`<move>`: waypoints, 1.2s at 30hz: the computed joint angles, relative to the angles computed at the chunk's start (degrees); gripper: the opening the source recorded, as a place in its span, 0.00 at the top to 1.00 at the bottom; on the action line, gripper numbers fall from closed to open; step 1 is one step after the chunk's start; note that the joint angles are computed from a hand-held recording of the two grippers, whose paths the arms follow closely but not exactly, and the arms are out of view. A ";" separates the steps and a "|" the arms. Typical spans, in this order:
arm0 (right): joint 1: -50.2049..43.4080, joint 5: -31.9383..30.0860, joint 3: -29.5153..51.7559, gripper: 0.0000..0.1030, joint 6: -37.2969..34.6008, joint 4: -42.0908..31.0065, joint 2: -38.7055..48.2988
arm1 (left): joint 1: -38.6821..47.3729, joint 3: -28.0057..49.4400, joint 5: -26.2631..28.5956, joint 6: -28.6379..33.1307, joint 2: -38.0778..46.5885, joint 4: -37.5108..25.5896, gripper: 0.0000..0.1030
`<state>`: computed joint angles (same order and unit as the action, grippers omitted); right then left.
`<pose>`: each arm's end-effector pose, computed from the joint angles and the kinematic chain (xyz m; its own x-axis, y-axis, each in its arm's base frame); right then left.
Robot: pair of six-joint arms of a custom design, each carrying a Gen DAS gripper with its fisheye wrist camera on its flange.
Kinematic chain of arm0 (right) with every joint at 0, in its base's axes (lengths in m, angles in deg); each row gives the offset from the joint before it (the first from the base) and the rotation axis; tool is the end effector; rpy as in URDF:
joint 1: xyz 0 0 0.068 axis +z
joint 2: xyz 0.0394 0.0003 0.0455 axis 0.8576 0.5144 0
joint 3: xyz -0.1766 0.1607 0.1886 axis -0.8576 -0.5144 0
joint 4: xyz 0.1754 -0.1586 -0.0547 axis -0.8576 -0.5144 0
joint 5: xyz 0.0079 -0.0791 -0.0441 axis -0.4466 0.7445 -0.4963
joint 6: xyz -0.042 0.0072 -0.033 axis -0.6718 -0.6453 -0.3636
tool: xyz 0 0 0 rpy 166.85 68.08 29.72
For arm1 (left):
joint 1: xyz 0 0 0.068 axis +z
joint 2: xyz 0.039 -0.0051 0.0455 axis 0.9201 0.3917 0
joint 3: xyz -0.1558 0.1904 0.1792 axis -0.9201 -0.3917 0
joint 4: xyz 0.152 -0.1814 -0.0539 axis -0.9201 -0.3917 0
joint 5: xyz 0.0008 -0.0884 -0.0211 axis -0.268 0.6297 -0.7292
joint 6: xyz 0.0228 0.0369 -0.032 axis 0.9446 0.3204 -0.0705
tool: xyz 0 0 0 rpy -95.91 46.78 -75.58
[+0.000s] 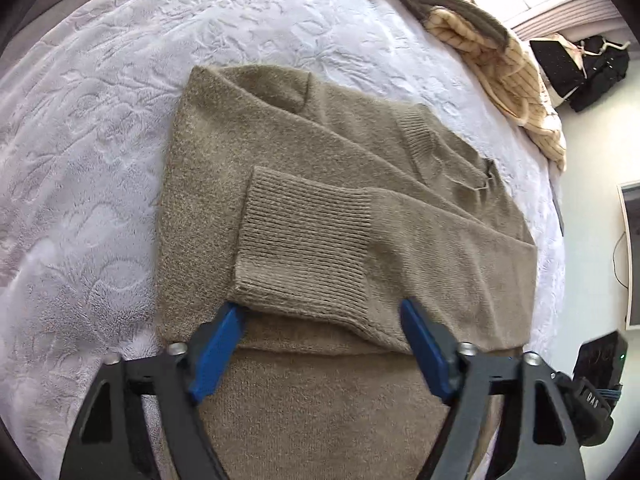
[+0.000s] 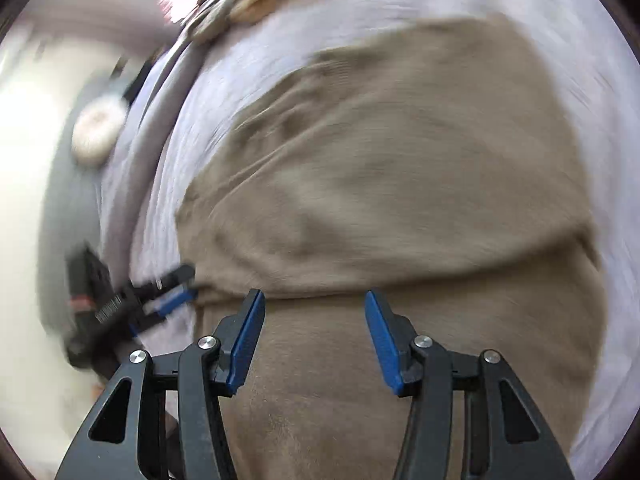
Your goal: Fold small clothes
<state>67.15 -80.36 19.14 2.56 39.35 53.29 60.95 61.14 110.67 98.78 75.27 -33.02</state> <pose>0.2493 0.0449 0.1485 -0.5939 0.8034 -0.0421 0.6215 0.4914 0.6101 0.3356 -0.0512 0.1741 -0.9503 0.2972 -0.0925 0.3069 0.8450 -0.4379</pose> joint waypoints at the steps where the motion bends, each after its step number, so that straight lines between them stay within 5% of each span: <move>1: -1.78 -0.18 -4.49 0.50 3.46 3.94 -2.10 | -0.14 -0.10 -0.64 -0.47 0.20 0.18 0.37; 5: -9.15 -0.04 -16.43 0.56 11.84 16.94 -4.33 | -0.88 -0.18 -1.72 -1.56 1.08 0.66 0.77; 6: -11.09 -0.44 -18.78 0.68 13.39 22.72 -2.10 | -1.08 -0.31 -1.89 -1.91 1.07 1.03 0.88; 7: -12.24 -0.20 -20.41 0.95 15.20 27.81 0.25 | -1.22 -0.50 -1.98 -2.25 0.90 1.43 0.91; 10: -16.20 -1.54 -23.33 0.94 17.47 35.99 2.73 | -1.13 -2.33 -2.61 -2.62 -1.83 2.97 0.91; 15: -22.98 -6.49 -17.22 0.94 -1.45 13.69 -7.78 | 0.28 -5.20 -3.78 -0.10 -2.28 4.96 0.91; 21: -24.01 -9.11 -21.47 0.94 -4.74 23.43 1.62 | 1.72 -8.43 -10.24 4.05 -7.51 7.17 0.91; 24: -24.17 -9.78 -21.63 0.92 -4.97 18.74 -2.44 | 2.93 -8.50 -13.91 6.08 -8.66 6.38 0.90; 26: -23.81 -10.44 -19.91 0.88 -6.09 12.18 -5.81 | 3.57 -7.69 -15.28 5.90 -8.37 5.46 0.90; 29: -19.41 -11.42 -19.13 0.63 -2.51 9.40 -11.08 | 4.47 -6.82 -15.74 5.57 -7.77 5.03 0.90; 30: -16.39 -11.47 -19.50 0.52 0.49 12.48 -10.97 | 4.68 -6.60 -15.84 5.67 -7.56 4.93 0.90; 36: 4.66 -10.55 -11.14 0.52 21.28 51.50 16.88 | 5.95 -6.91 -16.90 6.40 -6.97 4.98 0.90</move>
